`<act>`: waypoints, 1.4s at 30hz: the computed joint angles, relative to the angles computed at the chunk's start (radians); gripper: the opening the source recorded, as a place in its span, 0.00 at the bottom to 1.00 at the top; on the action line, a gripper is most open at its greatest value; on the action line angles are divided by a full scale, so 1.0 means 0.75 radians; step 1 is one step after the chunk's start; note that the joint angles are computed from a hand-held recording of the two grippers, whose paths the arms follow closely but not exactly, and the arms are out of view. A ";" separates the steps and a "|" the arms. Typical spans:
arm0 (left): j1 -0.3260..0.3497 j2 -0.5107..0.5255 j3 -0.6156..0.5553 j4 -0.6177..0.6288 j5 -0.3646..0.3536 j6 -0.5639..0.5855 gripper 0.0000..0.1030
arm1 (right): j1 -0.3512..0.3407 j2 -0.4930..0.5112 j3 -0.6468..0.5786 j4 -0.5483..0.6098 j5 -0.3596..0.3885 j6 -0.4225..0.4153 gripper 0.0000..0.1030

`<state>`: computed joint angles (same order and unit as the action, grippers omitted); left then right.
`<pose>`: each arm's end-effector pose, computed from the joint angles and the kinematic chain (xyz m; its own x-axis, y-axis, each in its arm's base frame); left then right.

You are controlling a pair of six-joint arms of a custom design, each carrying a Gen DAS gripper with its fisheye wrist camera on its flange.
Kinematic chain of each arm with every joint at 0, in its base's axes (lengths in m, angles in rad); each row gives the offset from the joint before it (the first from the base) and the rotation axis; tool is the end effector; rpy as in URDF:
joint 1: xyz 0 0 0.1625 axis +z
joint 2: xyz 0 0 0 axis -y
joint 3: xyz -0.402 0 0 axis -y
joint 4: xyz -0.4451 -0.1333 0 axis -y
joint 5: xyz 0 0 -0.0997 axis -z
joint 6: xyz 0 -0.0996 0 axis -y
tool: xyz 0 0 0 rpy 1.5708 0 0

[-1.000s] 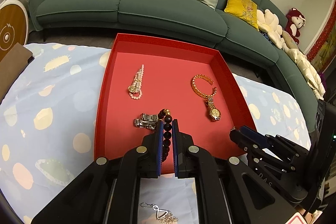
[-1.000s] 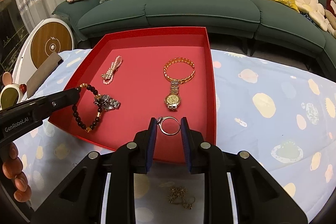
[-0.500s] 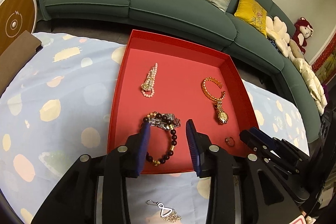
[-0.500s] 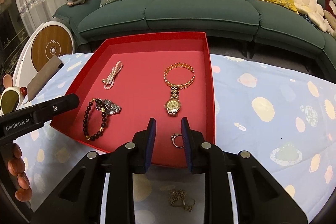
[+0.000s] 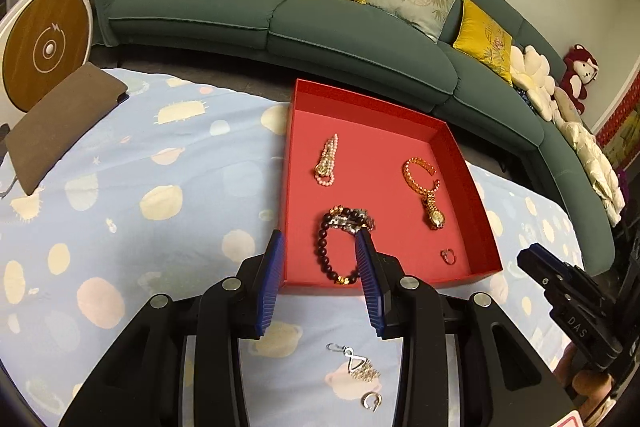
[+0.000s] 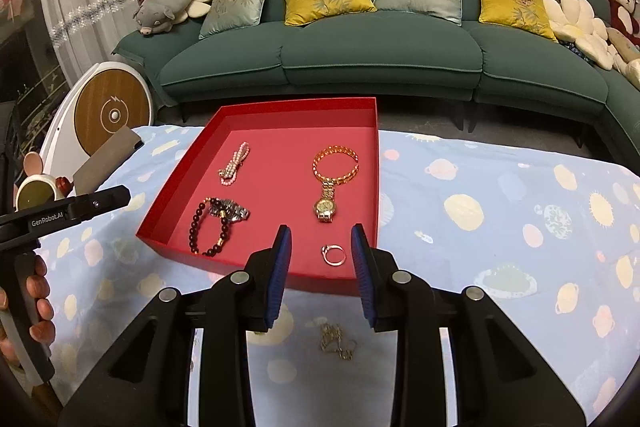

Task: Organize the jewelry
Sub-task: 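Withdraw both open tools from the box toward the remaining jewelry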

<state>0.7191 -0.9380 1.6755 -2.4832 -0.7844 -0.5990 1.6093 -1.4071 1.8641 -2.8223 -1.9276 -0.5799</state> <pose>-0.3756 -0.5997 0.1354 -0.8786 0.0062 -0.4776 0.2973 0.7896 -0.5367 0.1216 -0.5971 0.3685 -0.7765 -0.2055 0.5957 -0.5409 0.7024 -0.4628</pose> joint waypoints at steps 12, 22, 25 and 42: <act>-0.048 -0.101 0.172 0.102 -0.102 -0.092 0.35 | -0.019 -0.182 0.193 0.045 -0.010 0.023 0.35; -0.054 -0.017 0.151 0.157 -0.160 -0.102 0.35 | -0.041 -0.195 0.256 0.068 -0.047 -0.020 0.35; -0.047 0.017 0.134 0.167 -0.171 -0.098 0.35 | -0.048 -0.195 0.261 0.072 -0.045 -0.024 0.35; -0.074 0.134 0.091 0.144 -0.093 0.068 0.07 | -0.079 -0.192 0.242 0.098 -0.045 -0.007 0.35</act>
